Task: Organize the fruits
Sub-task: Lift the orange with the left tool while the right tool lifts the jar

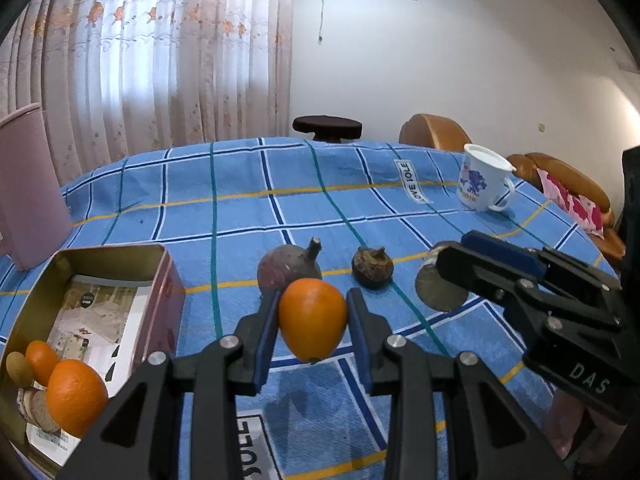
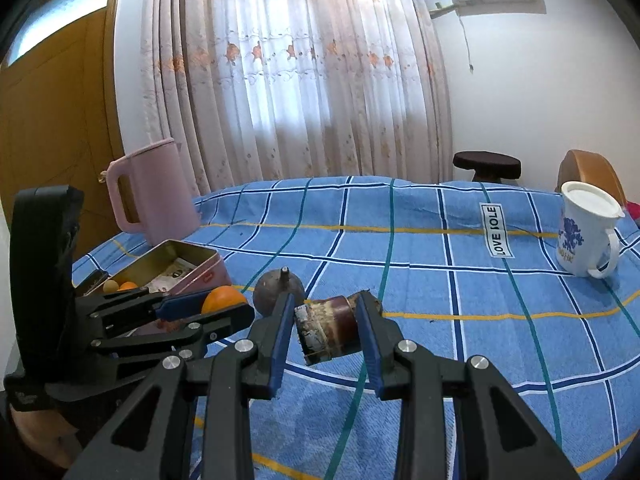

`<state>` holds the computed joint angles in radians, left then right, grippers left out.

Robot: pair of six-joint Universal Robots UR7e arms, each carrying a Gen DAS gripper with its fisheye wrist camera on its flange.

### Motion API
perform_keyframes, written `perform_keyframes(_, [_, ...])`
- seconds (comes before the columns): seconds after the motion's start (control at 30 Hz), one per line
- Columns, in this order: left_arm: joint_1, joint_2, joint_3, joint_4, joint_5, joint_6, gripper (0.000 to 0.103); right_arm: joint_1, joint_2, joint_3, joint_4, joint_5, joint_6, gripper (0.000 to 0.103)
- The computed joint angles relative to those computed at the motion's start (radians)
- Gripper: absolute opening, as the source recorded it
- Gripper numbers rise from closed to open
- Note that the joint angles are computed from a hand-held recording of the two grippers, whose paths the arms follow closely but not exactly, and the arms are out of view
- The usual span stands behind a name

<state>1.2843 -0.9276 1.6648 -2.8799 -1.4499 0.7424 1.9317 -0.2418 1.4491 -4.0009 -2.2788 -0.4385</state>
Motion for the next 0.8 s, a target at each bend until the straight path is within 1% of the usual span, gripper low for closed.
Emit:
perform_keyframes(0.2, [0.007,-0.009,0.016,-0.045,-0.026,0.003,0.035,0.002,0.003,0.006,-0.035,0.018,-0.021,0.034])
perform_keyframes(0.57, [0.013,-0.019,0.038,-0.102,-0.051,0.011,0.035,0.008,0.015,0.006,-0.09,0.036,-0.063,0.034])
perform_keyframes(0.8, [0.018,-0.029,0.071,-0.183,-0.081,0.033,0.035,0.014,0.028,-0.005,-0.127,0.038,-0.101,0.034])
